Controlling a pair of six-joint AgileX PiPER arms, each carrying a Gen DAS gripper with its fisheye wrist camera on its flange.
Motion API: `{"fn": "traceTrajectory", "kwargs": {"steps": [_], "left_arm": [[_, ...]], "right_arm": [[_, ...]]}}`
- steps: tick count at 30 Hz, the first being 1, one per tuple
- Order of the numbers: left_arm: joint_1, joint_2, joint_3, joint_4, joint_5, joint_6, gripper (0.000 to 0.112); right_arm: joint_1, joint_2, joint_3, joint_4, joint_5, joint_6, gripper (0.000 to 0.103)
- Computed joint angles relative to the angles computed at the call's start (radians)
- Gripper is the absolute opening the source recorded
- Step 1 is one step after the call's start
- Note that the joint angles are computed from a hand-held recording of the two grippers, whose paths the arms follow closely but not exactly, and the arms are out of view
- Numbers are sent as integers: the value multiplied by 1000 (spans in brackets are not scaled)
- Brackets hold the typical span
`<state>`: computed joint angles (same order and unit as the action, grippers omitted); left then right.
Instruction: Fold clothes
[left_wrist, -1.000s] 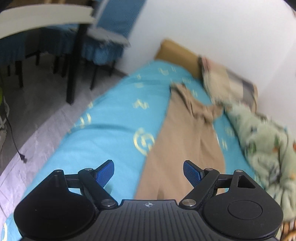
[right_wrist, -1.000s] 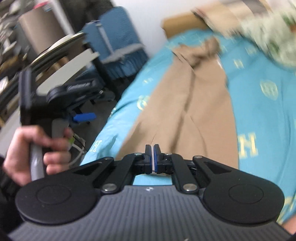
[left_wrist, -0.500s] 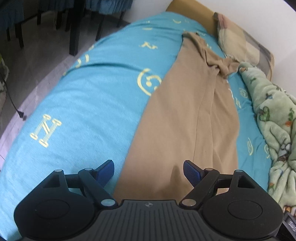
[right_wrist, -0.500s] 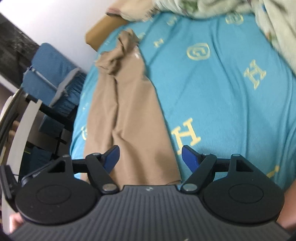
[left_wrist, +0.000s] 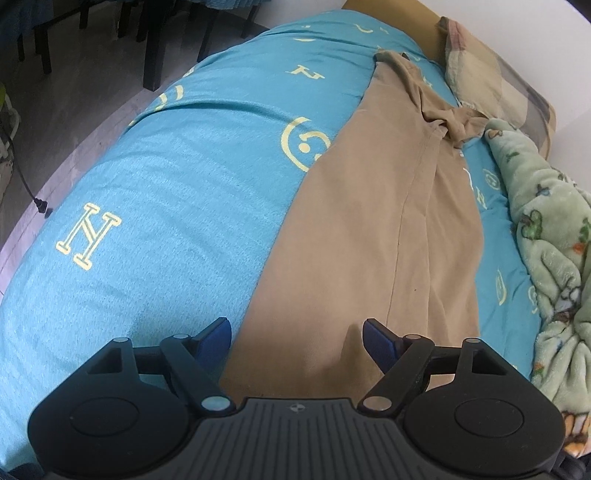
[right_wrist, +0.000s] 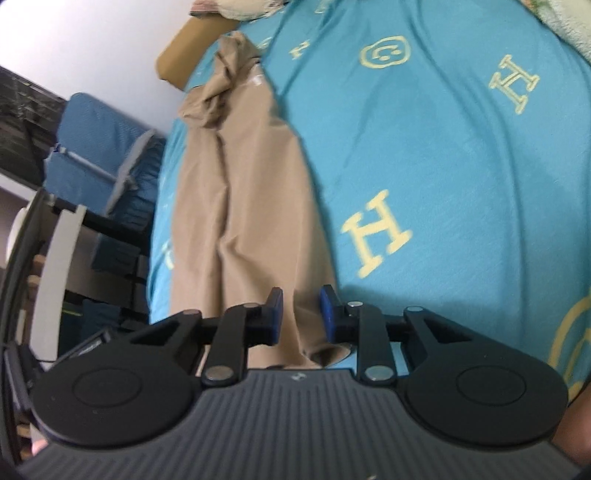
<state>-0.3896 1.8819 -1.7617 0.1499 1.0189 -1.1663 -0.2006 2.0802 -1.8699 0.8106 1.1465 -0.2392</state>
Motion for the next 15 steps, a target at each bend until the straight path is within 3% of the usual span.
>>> {"fn": "traceTrajectory", "kwargs": {"steps": [10, 12, 14, 15], "left_arm": [[12, -2, 2, -2, 2, -22, 80], [13, -1, 0, -5, 2, -21, 79], [14, 0, 3, -10, 0, -19, 79], [14, 0, 5, -13, -1, -19, 78]], "right_arm": [[6, -31, 34, -44, -43, 41, 30], [5, -41, 41, -78, -69, 94, 35], [-3, -45, 49, -90, -90, 140, 55], [-9, -44, 53, -86, -98, 157, 59]]}}
